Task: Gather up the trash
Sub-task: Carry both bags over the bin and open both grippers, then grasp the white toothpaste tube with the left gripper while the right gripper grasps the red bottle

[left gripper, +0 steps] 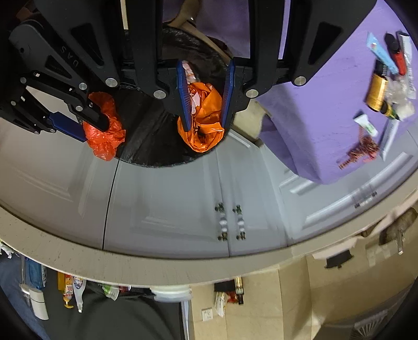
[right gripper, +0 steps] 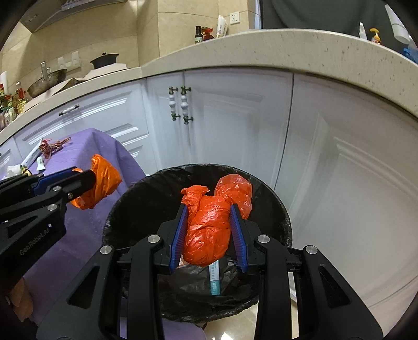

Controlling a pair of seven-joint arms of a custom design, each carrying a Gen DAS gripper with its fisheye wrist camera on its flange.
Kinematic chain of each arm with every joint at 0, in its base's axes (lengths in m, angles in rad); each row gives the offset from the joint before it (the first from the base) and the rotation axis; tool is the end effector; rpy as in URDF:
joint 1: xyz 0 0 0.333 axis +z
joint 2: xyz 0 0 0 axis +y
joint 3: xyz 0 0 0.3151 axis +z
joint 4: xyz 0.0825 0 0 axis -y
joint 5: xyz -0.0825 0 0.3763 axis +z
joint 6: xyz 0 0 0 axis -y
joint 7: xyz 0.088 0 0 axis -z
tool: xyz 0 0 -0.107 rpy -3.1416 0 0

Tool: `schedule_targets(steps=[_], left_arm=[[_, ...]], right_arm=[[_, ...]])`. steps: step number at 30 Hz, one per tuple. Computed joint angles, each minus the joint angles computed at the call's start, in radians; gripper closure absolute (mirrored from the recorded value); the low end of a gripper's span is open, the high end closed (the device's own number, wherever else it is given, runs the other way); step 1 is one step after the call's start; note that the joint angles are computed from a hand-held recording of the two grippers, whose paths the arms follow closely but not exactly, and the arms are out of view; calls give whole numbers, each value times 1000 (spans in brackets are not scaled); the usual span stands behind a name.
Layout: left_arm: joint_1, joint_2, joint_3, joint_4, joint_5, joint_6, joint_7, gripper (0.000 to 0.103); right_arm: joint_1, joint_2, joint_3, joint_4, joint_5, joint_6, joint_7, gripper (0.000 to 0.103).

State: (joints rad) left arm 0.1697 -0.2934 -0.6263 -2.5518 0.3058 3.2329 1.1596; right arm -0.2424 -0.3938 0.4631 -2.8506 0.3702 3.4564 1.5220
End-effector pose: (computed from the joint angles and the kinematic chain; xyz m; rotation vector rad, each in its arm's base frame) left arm 0.4078 -0.2470 0.4607 -1.3046 2.0269 -0.9475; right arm 0.3902 0.0464 0.4188 -1.5658 1.7036 -0.8940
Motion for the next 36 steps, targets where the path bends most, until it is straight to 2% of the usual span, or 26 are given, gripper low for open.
schedule_targets(steps=[3, 4, 8, 15, 21, 24, 27, 29, 36], left_arm=[[-11, 31, 2, 29, 15, -41, -4, 75], [-14, 35, 6, 34, 25, -47, -14, 74], [10, 26, -6, 36, 74, -42, -76, 58], [-1, 0, 18, 19, 88, -27, -104, 57], [-45, -75, 93, -38, 41, -14, -75, 57], [-98, -118, 171, -77, 3, -32, -43, 57], [-85, -178, 197, -123, -18, -45, -24, 57], [-89, -219, 235, -157, -36, -62, -10, 56], [-35, -351, 316, -254, -79, -114, 21, 56]], right_arm=[[-5, 19, -3, 11, 5, 6, -4, 66], [-10, 25, -1, 18, 12, 6, -6, 62], [-1, 28, -14, 19, 32, 18, -15, 58], [14, 8, -12, 17, 57, 9, -28, 57], [39, -14, -7, 23, 29, -13, 5, 57], [57, -19, -4, 29, 3, -18, 31, 57], [109, -9, -23, 47, -36, -23, 59, 57], [140, -8, -31, 54, -58, -27, 76, 57], [210, 24, 17, 113, -116, -40, 117, 57]])
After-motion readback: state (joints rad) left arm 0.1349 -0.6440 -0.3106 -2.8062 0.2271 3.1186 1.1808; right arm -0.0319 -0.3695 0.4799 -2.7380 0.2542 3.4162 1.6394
